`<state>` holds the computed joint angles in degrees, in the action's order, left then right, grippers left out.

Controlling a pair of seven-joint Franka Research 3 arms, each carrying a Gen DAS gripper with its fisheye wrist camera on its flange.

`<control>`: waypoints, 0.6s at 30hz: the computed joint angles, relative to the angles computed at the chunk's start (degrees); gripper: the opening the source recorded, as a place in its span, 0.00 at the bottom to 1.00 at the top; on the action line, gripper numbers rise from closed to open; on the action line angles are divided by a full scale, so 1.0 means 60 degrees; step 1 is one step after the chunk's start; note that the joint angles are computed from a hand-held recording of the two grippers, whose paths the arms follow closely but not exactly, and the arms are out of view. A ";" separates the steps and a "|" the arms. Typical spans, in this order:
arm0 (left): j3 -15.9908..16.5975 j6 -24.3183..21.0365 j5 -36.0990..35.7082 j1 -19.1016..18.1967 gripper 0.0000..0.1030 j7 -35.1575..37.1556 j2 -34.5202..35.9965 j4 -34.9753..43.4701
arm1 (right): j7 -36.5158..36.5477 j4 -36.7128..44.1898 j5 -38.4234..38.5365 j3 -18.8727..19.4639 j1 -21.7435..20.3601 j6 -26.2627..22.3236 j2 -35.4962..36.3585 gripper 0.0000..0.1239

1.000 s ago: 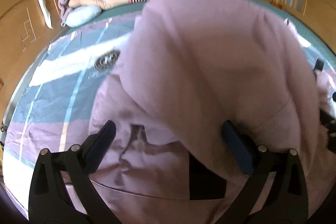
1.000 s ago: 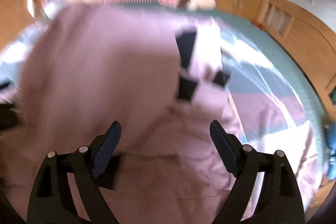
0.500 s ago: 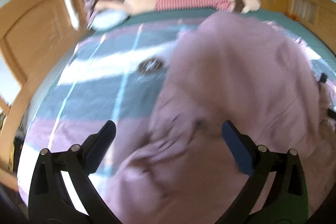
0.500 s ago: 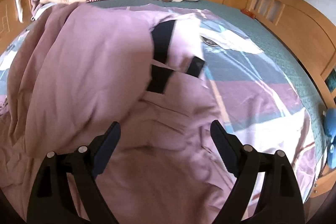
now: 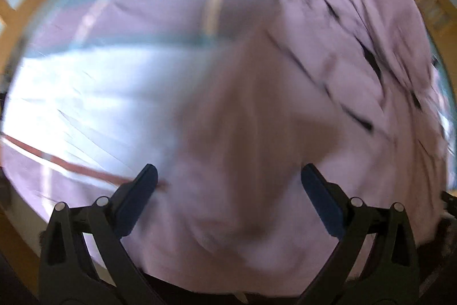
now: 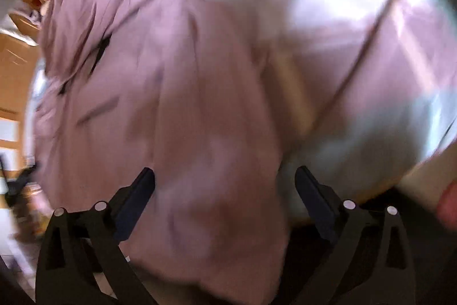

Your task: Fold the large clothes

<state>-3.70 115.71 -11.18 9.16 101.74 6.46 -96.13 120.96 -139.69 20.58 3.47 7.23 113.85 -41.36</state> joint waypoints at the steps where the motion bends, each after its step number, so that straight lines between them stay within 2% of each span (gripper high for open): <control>1: -0.0041 -0.0242 -0.0126 -0.0008 0.98 0.0120 0.0032 -0.0034 | -0.0131 -0.0118 0.0236 -0.0103 0.0123 0.0062 -0.0029 0.80; 2: -0.0065 -0.0283 -0.0092 -0.0038 0.98 0.0167 0.0034 -0.0087 | -0.0181 -0.0257 0.0405 -0.0078 0.0210 0.0218 -0.0102 0.78; 3: -0.0092 -0.0221 0.0013 -0.0086 0.98 0.0226 -0.0027 -0.0181 | -0.0235 -0.0369 0.0576 -0.0047 0.0297 0.0445 -0.0205 0.71; 4: -0.0099 -0.0270 -0.0140 -0.0077 0.97 0.0360 -0.0070 -0.0194 | -0.0388 -0.0419 0.0717 -0.0082 0.0407 0.0575 -0.0261 0.50; 5: -0.0090 -0.0360 -0.0387 -0.0045 0.94 0.0495 -0.0067 -0.0167 | -0.0631 -0.0403 0.0921 -0.0162 0.0552 0.0760 -0.0332 0.36; 7: -0.0051 -0.0659 -0.1153 0.0082 0.69 0.0858 -0.0148 -0.0140 | -0.1023 -0.0450 0.1472 -0.0431 0.0769 0.1050 -0.0419 0.24; 8: -0.0008 -0.0911 -0.1750 0.0196 0.60 0.1095 -0.0128 -0.0048 | -0.1387 -0.0432 0.1956 -0.0671 0.0949 0.1345 -0.0419 0.19; 9: 0.0036 -0.1095 -0.2261 0.0305 0.43 0.1282 -0.0078 0.0052 | -0.1714 -0.0464 0.2370 -0.0825 0.1070 0.1658 -0.0471 0.18; 10: 0.0074 -0.1346 -0.2886 0.0440 0.30 0.1482 -0.0019 0.0189 | -0.2131 -0.0383 0.2714 -0.1087 0.1143 0.1884 -0.0441 0.17; 12: 0.0129 -0.1930 -0.4586 0.0814 0.24 0.1966 0.0181 0.0602 | -0.3088 -0.0173 0.3779 -0.1473 0.1425 0.2833 -0.0273 0.15; 14: 0.0097 -0.2261 -0.6180 0.1124 0.23 0.2427 0.0374 0.0976 | -0.4198 0.0231 0.4857 -0.1801 0.1769 0.3862 0.0059 0.14; 15: 0.0029 -0.2335 -0.7177 0.1271 0.23 0.2629 0.0536 0.1302 | -0.4725 0.0589 0.5247 -0.1910 0.1880 0.4333 0.0357 0.14; 16: -0.0031 -0.2334 -0.7621 0.1333 0.23 0.2646 0.0713 0.1588 | -0.5171 0.0969 0.5608 -0.1998 0.1970 0.4765 0.0722 0.14; 18: -0.0291 -0.2003 -0.8831 0.1441 0.23 0.2376 0.1433 0.2669 | -0.6710 0.1925 0.7141 -0.2544 0.2488 0.5770 0.1632 0.13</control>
